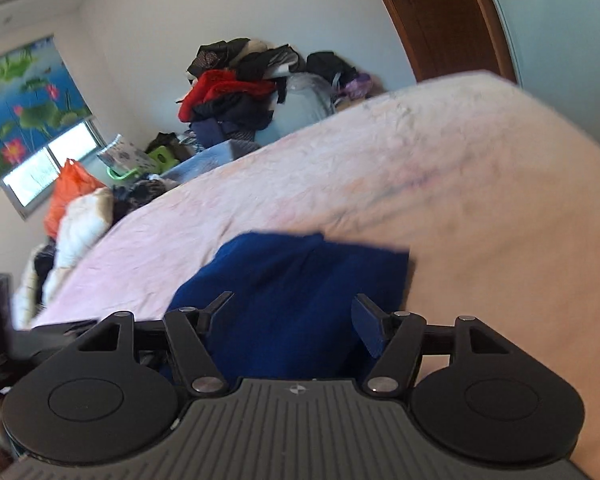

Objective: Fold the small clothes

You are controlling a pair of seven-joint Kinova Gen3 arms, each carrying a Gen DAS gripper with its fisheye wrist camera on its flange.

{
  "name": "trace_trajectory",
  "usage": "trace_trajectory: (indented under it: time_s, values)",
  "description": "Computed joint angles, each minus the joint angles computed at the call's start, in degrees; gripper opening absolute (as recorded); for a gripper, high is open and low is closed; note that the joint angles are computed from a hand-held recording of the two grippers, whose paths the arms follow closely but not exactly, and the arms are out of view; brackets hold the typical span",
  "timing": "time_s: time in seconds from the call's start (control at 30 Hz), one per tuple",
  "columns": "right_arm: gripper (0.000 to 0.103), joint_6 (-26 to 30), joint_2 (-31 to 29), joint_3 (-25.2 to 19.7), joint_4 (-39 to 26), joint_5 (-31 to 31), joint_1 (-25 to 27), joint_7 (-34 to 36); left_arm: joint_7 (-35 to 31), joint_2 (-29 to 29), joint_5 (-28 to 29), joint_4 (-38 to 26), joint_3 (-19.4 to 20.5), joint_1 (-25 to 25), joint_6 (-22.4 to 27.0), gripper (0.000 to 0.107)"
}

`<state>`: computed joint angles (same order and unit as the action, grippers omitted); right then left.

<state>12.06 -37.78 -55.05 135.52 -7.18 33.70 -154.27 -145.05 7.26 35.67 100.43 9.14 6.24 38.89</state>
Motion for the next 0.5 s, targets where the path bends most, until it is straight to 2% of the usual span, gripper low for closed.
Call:
trace_trajectory:
  time_s: [0.07, 0.13, 0.2, 0.23, 0.33, 0.43, 0.47, 0.5]
  values:
    - [0.069, -1.4, 0.5, -1.5, 1.4, -2.2, -2.1, -1.6, 0.1, -0.5, -0.5, 0.8, 0.0, 0.3, -0.8, 0.077]
    - [0.068, -0.7, 1.4, -5.0, 1.0, -3.0, -1.0, -2.4, 1.0, -0.9, -1.5, 1.2, -0.1, 0.8, -1.4, 0.077]
    - [0.039, 0.5, 1.5, -8.6, 0.3, -3.1, 1.2, -2.7, 2.6, -0.9, -2.8, 0.9, -0.3, 1.2, -1.0, 0.077]
    - [0.014, 0.1, 1.2, -9.1, 0.7, -4.1, 1.3, -2.8, 3.4, -0.9, -3.4, 0.6, -0.4, 1.2, -0.4, 0.077]
    - [0.014, 0.8, -2.3, -7.3, 1.4, -5.0, -1.7, -4.0, 3.5, -1.0, -2.9, 0.2, -0.6, 0.6, 1.3, 0.077]
    - [0.014, 5.7, -0.1, -6.0, -0.7, -3.4, -4.1, -0.9, 3.4, -1.4, -2.9, 1.2, -0.6, 0.8, 0.5, 0.077]
    - [0.016, 7.7, 0.7, -6.5, -1.7, -2.5, -3.8, -0.2, 3.7, -1.6, -3.3, 1.7, -0.6, 1.1, -0.4, 0.077]
    - [0.028, 9.4, 0.5, -7.0, -2.5, -2.0, -2.9, -0.4, 4.0, -1.8, -3.7, 2.2, -0.5, 1.4, -1.3, 0.077]
